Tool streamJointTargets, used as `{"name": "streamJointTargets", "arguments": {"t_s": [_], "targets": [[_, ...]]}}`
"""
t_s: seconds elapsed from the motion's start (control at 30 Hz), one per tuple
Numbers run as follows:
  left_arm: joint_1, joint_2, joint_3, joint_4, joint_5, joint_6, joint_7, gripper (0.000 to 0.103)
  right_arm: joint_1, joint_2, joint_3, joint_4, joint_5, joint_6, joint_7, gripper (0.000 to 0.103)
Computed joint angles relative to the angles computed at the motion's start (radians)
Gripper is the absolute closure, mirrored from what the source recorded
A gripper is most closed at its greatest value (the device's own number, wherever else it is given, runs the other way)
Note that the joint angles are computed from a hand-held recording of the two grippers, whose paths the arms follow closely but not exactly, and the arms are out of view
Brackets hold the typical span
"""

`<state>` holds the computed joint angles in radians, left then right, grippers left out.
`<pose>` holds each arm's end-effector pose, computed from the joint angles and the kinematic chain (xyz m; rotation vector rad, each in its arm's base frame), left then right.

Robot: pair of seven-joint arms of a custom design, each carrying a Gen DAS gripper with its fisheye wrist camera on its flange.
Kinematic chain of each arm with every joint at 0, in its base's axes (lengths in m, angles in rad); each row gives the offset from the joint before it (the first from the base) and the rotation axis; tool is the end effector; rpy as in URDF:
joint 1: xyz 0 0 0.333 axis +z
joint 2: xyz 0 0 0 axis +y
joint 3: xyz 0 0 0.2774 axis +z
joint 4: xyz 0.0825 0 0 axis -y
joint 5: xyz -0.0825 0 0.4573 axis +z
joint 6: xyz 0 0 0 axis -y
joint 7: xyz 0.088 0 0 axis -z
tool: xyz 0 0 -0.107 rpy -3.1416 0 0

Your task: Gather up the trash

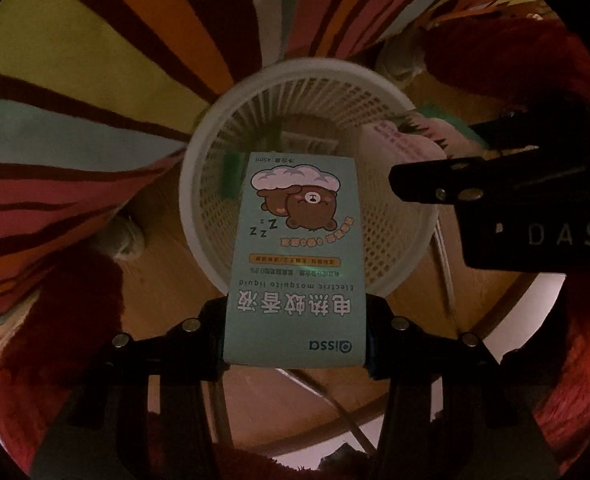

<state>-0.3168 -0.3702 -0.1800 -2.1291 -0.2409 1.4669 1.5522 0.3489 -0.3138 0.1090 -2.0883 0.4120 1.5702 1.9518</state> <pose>0.4214 -0.2646 0.4876 1.5092 -2.3935 -0.2343 0.4501 0.2726 0.4943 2.1623 -2.1081 -0.6510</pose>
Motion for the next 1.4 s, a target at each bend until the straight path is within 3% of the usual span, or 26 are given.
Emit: {"name": "streamJointTargets", "arguments": {"t_s": [0.1,0.13,0.17,0.2,0.27,0.43,0.9,1.2,1.4], "targets": [[-0.001,-0.005,-0.001,-0.015,-0.006,-0.001,-0.015,0.05,-0.004,0.0,-0.006,-0.012,0.024,0.006,0.023,0.034],[0.001,0.0,-0.002,-0.016,-0.007,0.003,-0.027,0.043,-0.005,0.001,-0.006,-0.015,0.026,0.009,0.029,0.033],[0.004,0.014,-0.003,-0.004,-0.002,0.005,-0.035,0.024,-0.007,0.001,-0.007,-0.017,0.026,0.01,0.034,0.031],[0.004,0.011,-0.004,-0.006,-0.001,0.001,-0.042,0.018,-0.008,0.001,-0.007,-0.018,0.026,0.006,0.041,0.016],[0.006,0.02,-0.003,-0.002,0.001,-0.007,-0.046,0.018,-0.01,-0.001,-0.009,-0.024,0.03,0.009,0.047,0.008],[0.01,0.004,-0.006,-0.006,0.016,0.012,-0.065,0.018,-0.013,-0.018,-0.008,-0.033,0.025,0.029,0.068,0.008],[0.016,-0.265,0.035,-0.101,0.015,0.182,-0.199,0.018,-0.008,-0.166,0.017,-0.026,-0.102,0.157,-0.048,0.008],[0.014,-0.345,0.013,-0.071,0.144,0.331,-0.26,0.018,-0.004,-0.291,0.048,-0.063,-0.202,0.41,-0.184,0.008],[0.016,-0.364,-0.004,-0.046,0.226,0.444,-0.291,0.018,-0.005,-0.316,0.044,-0.052,-0.203,0.553,-0.23,0.008]]}}
